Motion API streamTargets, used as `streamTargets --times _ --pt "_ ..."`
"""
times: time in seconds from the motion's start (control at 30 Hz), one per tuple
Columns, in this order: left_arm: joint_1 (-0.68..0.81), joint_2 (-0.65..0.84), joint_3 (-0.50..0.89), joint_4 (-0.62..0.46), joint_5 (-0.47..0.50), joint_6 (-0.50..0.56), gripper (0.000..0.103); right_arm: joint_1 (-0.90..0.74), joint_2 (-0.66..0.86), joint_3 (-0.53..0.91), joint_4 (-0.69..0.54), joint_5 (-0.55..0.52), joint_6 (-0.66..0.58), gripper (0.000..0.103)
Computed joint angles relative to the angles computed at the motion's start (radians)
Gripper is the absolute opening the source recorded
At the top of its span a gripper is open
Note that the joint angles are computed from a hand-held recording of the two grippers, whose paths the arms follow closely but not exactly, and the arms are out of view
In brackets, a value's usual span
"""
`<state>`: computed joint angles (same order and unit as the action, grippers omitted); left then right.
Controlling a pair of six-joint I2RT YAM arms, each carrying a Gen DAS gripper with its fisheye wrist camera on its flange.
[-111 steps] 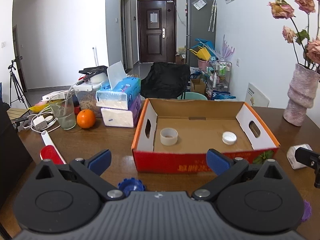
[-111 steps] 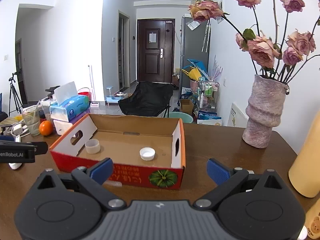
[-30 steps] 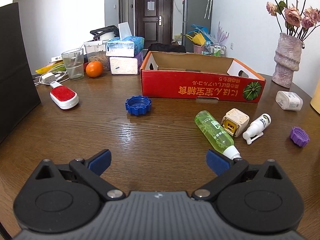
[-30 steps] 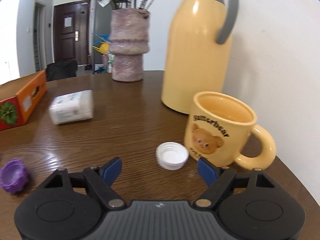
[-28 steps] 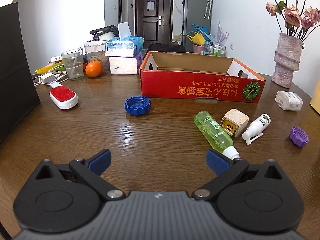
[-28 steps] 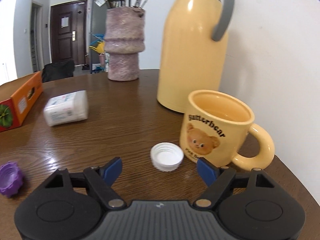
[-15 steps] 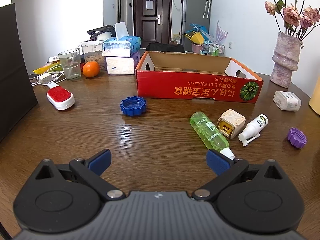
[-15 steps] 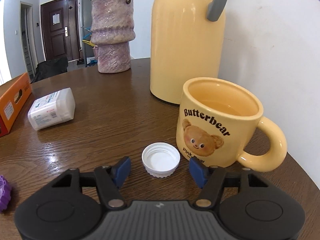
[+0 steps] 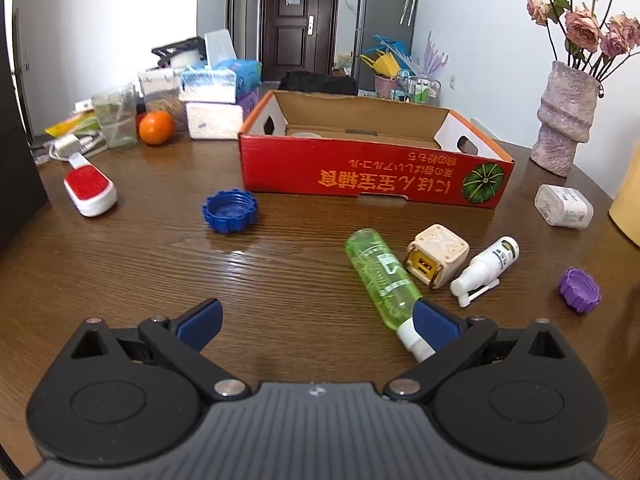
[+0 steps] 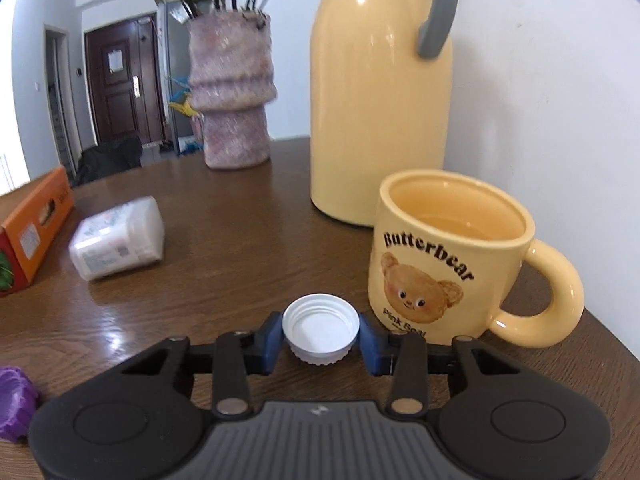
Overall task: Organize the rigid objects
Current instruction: 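Grasp the small white cap beside the bear mug with the right tool, then lift the white cap with the right tool while the left tool grasps the green spray bottle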
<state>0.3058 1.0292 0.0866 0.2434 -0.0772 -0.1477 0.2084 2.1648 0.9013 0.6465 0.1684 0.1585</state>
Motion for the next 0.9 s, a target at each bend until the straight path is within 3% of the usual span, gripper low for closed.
streamTargets --times 0.23,0.63,0.9 --pt "-0.083 0.202 0.084 0.082 -0.063 -0.083 0.103 0.044 -0.045 -0.114 0.156 -0.011 -0.002 0.039" --pt "-0.177 0.49 0.225 0.134 -0.21 -0.169 0.103 0.15 -0.09 -0.227 0.285 -0.025 -0.008 0.039" --pt "-0.145 0.576 0.257 0.17 -0.179 -0.171 0.101 0.23 -0.106 -0.276 0.346 -0.032 -0.006 0.039"
